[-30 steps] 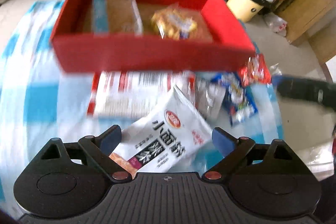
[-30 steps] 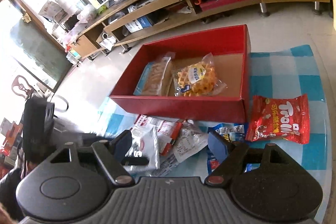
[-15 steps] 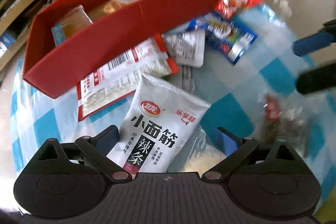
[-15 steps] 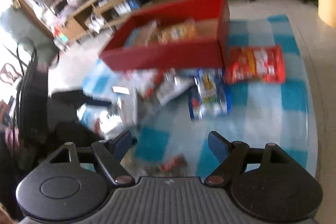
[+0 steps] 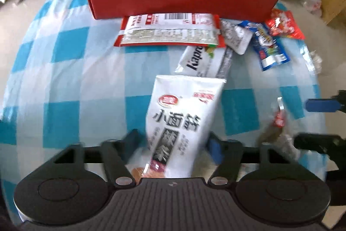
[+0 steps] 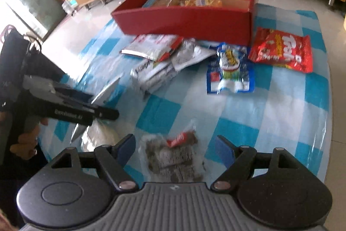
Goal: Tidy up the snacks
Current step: 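Grasp the white spicy gluten bag with the left tool while the right tool grasps the dark jerky bag, then lift both bags and carry them over the red box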
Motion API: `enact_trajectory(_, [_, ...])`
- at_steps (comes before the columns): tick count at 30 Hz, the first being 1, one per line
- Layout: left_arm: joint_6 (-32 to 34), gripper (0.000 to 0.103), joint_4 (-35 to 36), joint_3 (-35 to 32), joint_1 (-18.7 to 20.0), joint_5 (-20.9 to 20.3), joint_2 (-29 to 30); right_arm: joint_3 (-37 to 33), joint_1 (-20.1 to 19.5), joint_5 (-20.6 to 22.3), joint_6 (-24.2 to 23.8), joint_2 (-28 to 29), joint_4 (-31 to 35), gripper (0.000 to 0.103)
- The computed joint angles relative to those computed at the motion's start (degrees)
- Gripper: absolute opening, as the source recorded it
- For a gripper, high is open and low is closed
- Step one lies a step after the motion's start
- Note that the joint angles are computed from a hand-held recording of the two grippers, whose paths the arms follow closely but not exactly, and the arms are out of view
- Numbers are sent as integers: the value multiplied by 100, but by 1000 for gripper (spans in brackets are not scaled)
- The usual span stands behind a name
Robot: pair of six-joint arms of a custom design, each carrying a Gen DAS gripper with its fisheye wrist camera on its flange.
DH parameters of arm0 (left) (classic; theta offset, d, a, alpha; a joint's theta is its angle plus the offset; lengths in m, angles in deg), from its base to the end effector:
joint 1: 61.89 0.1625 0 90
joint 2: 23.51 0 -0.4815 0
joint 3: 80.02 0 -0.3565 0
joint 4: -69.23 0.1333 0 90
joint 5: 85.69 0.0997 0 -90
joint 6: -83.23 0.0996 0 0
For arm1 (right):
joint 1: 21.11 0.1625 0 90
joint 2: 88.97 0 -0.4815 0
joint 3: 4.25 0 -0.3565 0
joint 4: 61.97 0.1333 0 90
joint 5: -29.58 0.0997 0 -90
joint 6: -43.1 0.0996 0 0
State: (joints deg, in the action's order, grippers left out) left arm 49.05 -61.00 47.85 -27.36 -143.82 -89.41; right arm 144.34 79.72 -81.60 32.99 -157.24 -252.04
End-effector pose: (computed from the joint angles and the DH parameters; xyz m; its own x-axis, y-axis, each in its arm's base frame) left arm -0.2451 -0.3943 0.1718 -0.6949 0.3747 -0.6138 0.4531 0.8909 0.0309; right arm 0.1639 -0.3387 0.2046 -0.8932 -0.2167 0.3941 -0.3389 0.9004 -0.2730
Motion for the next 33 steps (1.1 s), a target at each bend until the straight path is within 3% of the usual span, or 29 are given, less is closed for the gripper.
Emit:
enact_trajectory(2, [-5,91,-47,-44,2,213,153,57,57,-62,-13,60,-39,80])
enact_trajectory(5, [47,101,-164,-152,129,101,317,181,123,-158,-125,257,-287,80])
enact_trajectory(8, [96,103,-207,-139,100,188,472,269,187,-462,-449,635,-625,80])
enact_trajectory(13, [212,103,-273,48,16,455,505,364,210,-795,-892,1071,-1209,91])
enact_trajectory(16, [118,103,-226,62,87,447,412,395,107,-611,-967,1098,-1297,103])
enact_trajectory(19, [108,103,-187,67,89,476,386,454,187,-777,-1087,1353,-1705,103])
enact_trajectory(22, [129,103,-216,101,109,476,330,469,414,-1255,-1220,1747,-2160,103])
enact_trajectory(25, [197,103,-363,184,86,513,316,408,454,-1348,-1228,1736,-2035,103])
enact_trajectory(28, [-2,103,-129,131,42,493,288,384,454,-1364,-1057,1557,-1821,92])
enact_trajectory(31, [-316,94,8,151,-78,495,225,407,407,-1245,-775,1317,-1528,88])
enact_trajectory(33, [-478,79,27,187,-198,505,169,381,471,-1323,-649,1282,-1433,84])
